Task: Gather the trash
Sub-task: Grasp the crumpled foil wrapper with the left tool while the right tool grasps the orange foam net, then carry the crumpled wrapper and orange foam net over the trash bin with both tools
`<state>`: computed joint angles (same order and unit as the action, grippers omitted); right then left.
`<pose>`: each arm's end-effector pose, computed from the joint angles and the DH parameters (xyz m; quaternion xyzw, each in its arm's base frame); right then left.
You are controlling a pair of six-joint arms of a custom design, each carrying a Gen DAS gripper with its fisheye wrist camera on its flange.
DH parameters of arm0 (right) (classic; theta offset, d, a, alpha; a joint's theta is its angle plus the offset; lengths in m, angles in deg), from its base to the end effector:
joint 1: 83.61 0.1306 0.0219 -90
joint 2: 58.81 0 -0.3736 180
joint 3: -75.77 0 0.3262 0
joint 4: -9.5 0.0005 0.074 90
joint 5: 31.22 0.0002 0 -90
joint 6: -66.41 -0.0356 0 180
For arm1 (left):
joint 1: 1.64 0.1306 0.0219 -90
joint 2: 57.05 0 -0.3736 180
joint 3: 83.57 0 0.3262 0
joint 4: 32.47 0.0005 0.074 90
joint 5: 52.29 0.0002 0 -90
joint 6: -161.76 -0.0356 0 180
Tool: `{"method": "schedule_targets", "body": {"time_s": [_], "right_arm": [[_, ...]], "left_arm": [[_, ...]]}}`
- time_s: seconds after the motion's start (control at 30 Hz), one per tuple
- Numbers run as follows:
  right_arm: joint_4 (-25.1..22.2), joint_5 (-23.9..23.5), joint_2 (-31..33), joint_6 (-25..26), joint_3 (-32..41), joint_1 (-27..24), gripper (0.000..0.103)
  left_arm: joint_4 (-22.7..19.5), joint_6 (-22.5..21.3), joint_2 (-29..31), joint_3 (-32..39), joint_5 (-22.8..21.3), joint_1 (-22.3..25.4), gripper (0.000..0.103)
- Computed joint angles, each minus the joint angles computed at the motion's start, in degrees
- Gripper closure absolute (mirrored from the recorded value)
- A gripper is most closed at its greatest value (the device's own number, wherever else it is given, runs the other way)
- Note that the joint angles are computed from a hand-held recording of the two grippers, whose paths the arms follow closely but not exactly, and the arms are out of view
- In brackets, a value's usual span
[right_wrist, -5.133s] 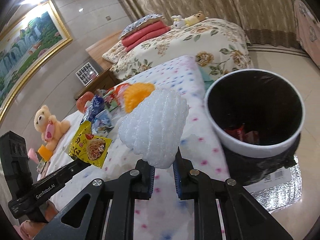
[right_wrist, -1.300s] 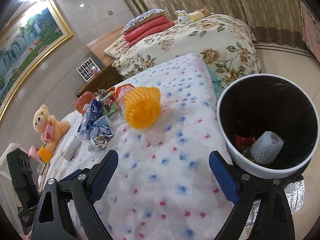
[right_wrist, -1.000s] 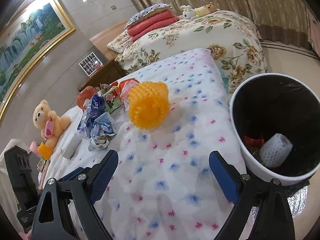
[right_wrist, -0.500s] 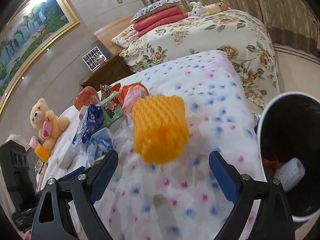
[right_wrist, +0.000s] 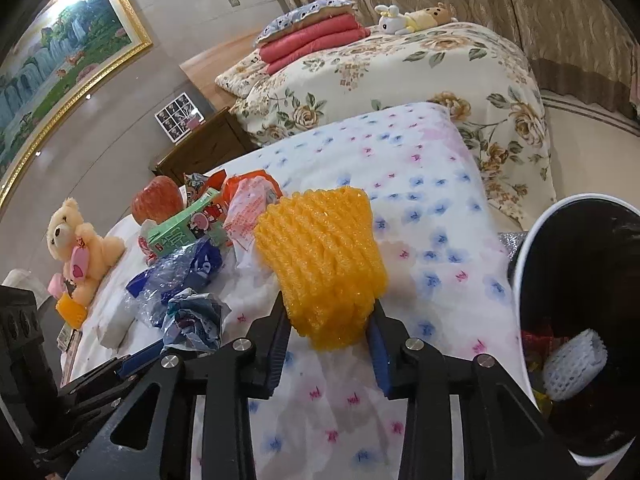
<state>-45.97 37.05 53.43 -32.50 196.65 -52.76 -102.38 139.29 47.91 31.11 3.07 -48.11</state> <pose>0.4733 0.2975 0.4472 -0.2419 0.8833 0.2877 0.2802 0.3525 -0.3424 0.4569 -0.2439 0.8930 -0.0493 0.3750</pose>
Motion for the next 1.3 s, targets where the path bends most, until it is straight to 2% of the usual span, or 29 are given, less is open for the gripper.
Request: {"method": "schedule_targets", "body": {"time_s": [0.37, 0.87, 1.3], "right_arm": [[3.59, -0.89, -7.02, -1.73, -8.55, -2.9, 0.068], [6.23, -1.07, -14.04, -3.56, -17.65, -8.26, 0.068], [7.5, -0.96, -16.56, -4.16, -21.22, -12.14, 0.068]], "left_arm": [[0.39, 0.74, 1.19, 1.91, -0.17, -2.8, 0.072], [-0.47, -3.72, 7.06, 11.19, 0.92, -5.21, 0.072], [-3.18, -7.15, 12.97, 20.75, 2.38, -5.75, 0.072]]}}
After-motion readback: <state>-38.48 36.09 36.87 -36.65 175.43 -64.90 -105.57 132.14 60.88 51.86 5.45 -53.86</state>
